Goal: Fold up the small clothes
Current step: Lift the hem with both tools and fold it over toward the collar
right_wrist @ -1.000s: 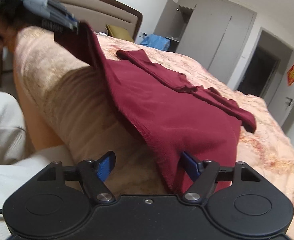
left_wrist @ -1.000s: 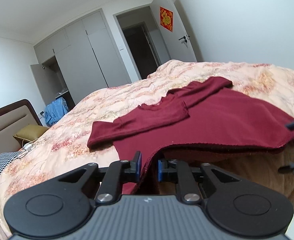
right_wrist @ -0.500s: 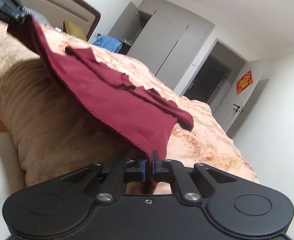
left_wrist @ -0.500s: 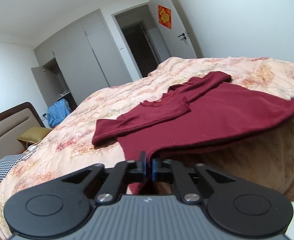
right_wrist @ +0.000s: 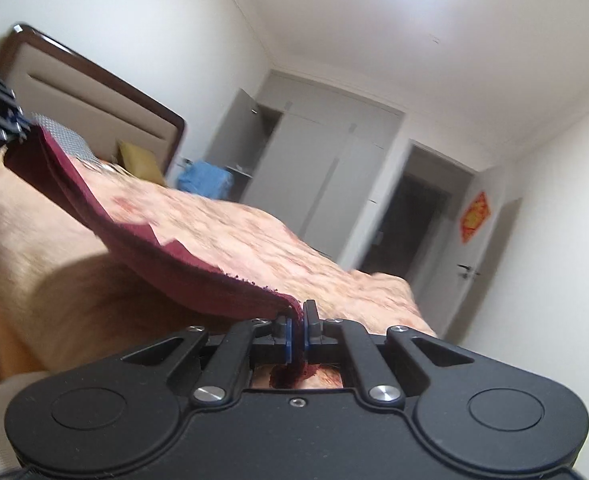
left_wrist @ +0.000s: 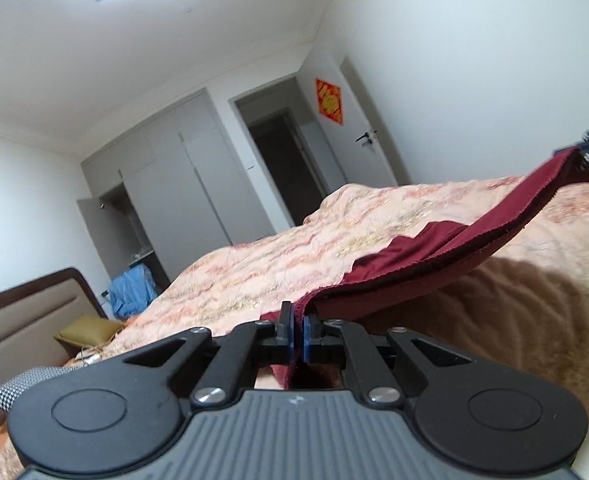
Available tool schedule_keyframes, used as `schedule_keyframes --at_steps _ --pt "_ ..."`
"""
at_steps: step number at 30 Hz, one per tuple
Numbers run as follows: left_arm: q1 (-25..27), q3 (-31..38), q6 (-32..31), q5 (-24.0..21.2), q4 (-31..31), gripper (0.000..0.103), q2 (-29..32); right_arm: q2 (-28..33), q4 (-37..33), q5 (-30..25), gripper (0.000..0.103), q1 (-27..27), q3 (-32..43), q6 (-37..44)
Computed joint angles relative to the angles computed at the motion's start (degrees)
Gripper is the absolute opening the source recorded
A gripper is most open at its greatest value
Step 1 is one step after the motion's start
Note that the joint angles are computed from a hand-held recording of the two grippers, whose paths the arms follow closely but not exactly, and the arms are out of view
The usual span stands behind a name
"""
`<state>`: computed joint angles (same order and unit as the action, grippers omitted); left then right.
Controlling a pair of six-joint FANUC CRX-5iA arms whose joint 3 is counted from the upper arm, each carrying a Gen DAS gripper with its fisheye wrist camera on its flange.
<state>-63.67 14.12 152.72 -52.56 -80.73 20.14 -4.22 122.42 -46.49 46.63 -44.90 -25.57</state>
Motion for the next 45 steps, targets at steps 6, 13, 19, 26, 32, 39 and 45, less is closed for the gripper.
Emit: schedule_keyframes --at_steps 6,13,19,26,32,39,45 --pt "-4.3 -2.53 -8.12 -1.92 3.79 0.004 -5.42 -10.42 -11.36 5.78 0.004 4.8 -3.29 9.92" --pt "-2.99 -1.45 -10.12 0.88 7.73 0.004 -5.95 -8.97 -11.93 7.77 0.005 2.96 -0.96 7.56" --pt "2.7 2.17 -12.96 4.43 12.3 0.005 -4.29 -3.93 -3.68 13.67 0.006 -5.09 4.71 6.22" --pt "12.77 13.06 -28.3 7.73 24.05 0.006 1.64 7.69 1.52 21.06 0.008 -14.89 19.22 9.53" --pt "20.58 27.62 -45.06 6.84 35.01 0.009 12.72 20.46 -6.76 25.73 0.011 -18.46 32.94 18.15" --pt "29.5 44.72 -57.99 3.18 53.02 0.009 28.0 34.38 -31.55 27.87 0.012 -17.15 47.32 40.54" --pt "34.38 51.74 -62.05 1.36 63.68 0.009 35.94 41.92 -44.88 26.3 0.012 -15.68 54.93 53.29"
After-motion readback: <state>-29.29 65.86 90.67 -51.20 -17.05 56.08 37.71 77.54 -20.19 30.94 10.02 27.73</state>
